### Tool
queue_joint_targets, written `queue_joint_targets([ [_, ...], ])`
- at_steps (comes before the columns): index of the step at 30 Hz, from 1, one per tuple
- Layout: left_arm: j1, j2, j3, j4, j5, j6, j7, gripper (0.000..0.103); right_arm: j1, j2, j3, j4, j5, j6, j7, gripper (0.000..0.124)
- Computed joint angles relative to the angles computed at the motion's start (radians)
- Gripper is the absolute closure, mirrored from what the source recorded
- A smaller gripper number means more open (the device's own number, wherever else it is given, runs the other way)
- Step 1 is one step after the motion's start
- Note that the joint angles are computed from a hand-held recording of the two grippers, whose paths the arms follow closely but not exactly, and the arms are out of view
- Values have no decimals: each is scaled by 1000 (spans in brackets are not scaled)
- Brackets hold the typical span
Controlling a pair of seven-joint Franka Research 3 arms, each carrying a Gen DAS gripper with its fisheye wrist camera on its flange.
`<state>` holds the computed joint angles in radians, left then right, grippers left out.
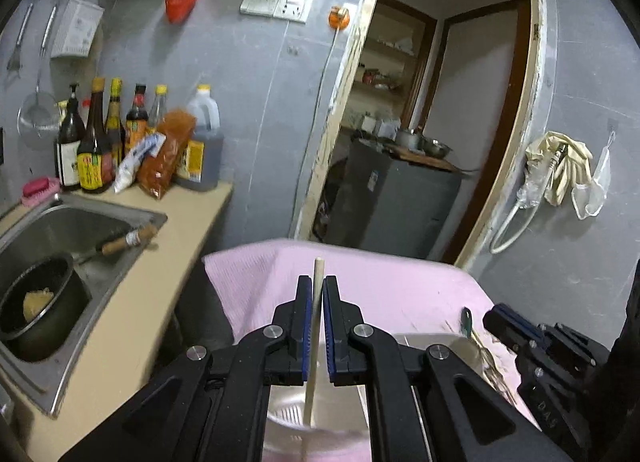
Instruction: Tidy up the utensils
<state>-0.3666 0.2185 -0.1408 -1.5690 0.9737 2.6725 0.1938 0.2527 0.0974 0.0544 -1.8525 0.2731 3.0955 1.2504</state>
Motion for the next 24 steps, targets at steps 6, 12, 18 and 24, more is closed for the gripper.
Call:
queue_joint_targets([
  [6,-13,-13,-26,4,-73,-47,66,93,-51,-47,41,-2,263,-24,-184,94],
  [12,-70,8,-30,81,-9,-106,7,54,-57,-98,2,-6,455,-9,-329,63],
  [18,-161,89,-16,231,104,-202,-46,22,-53,-141,-61,-16,667,25,-549,30],
  [24,-287,208,30,417,216,-323,-64,2,-54,-163,-115,-7,897,42,-815,22],
])
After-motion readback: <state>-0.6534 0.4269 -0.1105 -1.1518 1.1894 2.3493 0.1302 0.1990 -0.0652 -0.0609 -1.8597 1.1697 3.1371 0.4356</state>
